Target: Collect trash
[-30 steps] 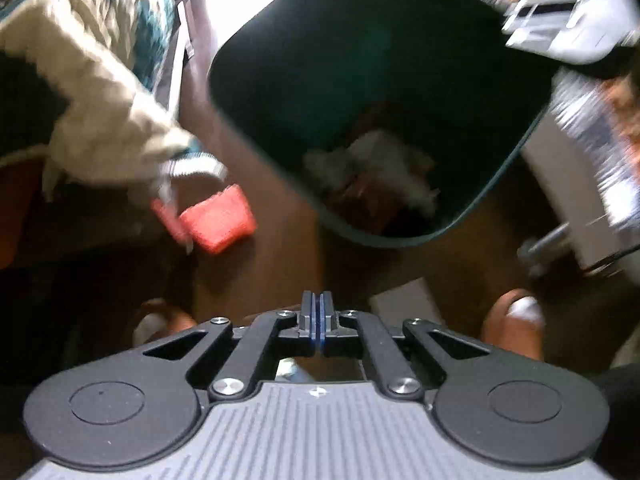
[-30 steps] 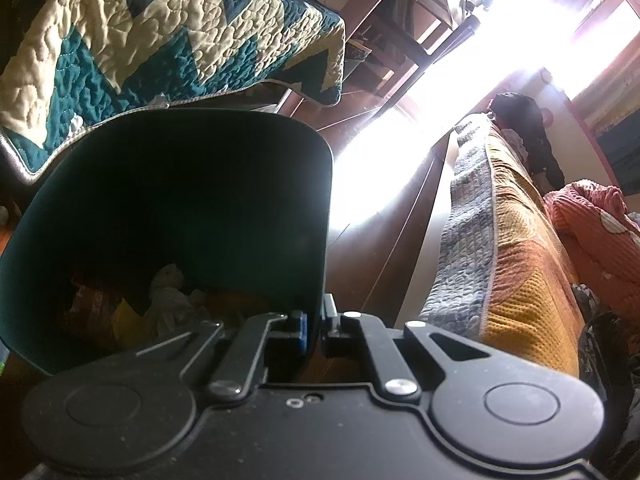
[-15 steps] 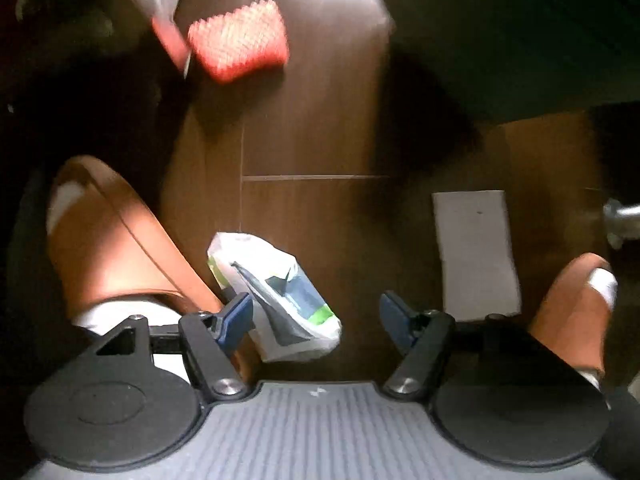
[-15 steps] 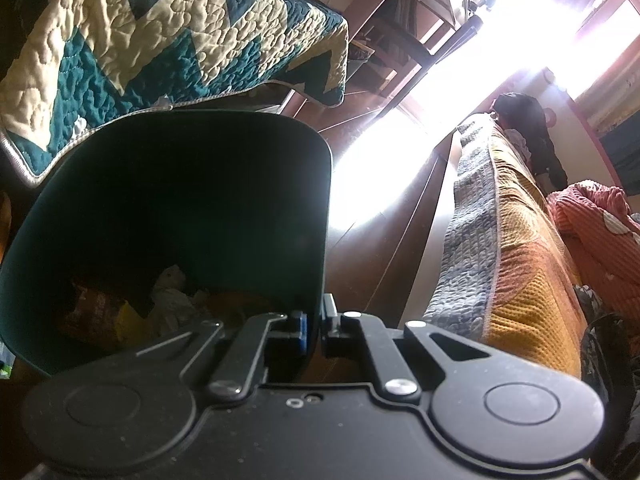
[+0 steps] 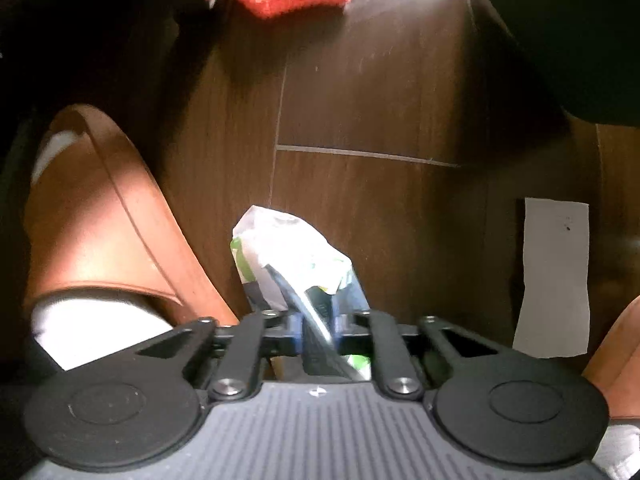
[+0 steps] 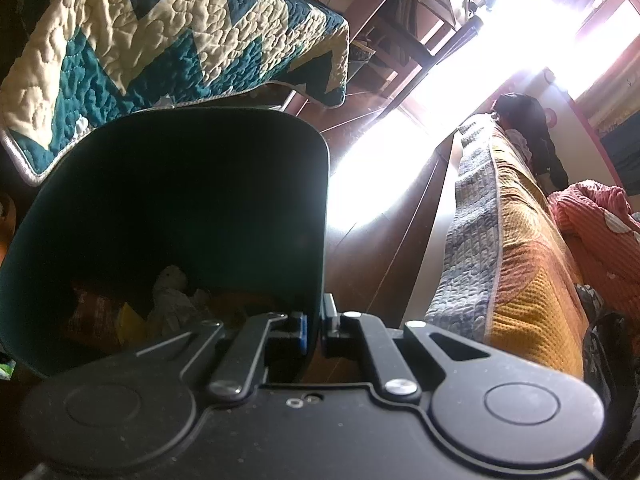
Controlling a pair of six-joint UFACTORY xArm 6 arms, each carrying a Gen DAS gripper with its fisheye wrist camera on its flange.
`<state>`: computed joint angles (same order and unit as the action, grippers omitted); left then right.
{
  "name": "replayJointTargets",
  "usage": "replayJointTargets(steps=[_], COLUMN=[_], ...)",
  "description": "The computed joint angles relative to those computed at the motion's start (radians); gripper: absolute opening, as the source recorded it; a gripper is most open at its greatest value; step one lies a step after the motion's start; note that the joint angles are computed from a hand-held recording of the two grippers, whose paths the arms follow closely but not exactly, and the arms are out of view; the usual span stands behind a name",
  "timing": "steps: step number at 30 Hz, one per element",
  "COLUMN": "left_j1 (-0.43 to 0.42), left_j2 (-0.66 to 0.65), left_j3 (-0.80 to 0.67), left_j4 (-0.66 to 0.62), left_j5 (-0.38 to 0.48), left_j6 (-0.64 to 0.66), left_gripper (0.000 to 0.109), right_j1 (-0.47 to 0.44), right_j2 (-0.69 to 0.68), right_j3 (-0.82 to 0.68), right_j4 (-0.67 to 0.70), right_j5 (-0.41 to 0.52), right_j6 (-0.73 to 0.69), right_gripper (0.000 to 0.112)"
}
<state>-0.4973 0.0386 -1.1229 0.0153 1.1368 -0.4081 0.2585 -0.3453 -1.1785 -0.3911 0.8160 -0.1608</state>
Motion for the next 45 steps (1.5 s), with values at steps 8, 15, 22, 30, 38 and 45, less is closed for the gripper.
replayJointTargets(steps=[8,15,22,30,38,45], left_j1=[-0.033,-0.042,-0.018,-0.046,-0.099,-0.135], left_j2=[-0.208,-0.340,-0.423,-0.243,0.062,0.184], left_j3=[0.036,-0.046,-0.098,-0.332,-0.647,-0.743], left_j4=[0.077,-0.017,-0.053,-0.065,-0.114,-0.039], left_j5=[-0.013,-0.026,-0.094,-0.185,-0.034,0.034], left_j6=[-0.002,0.125,0.105,0.148,0.221,0.217], left_gripper=[0.003,0.003,0.003,0.003,0.003,0.004], right_j1=[-0.010,-0.005,-0.003,-0.002,-0.016,-0.040], right_j2=[0.003,0.006,-0.003,0.003,0.022,0.032], right_j3=[-0.002,-0.003,0.005,-0.003,-0.021,-0.024], right_j4=[-0.001,-0.023,-0.020,-0.012,0.008,0.019], right_j5=[0.007,0.009,0.007,0.007,0.005,0.004], right_j6=[0.015,0.029,0.021,0.014,0.017,0.030], right_gripper=[0.006,0.006,0.006,0.006,0.005,0.005])
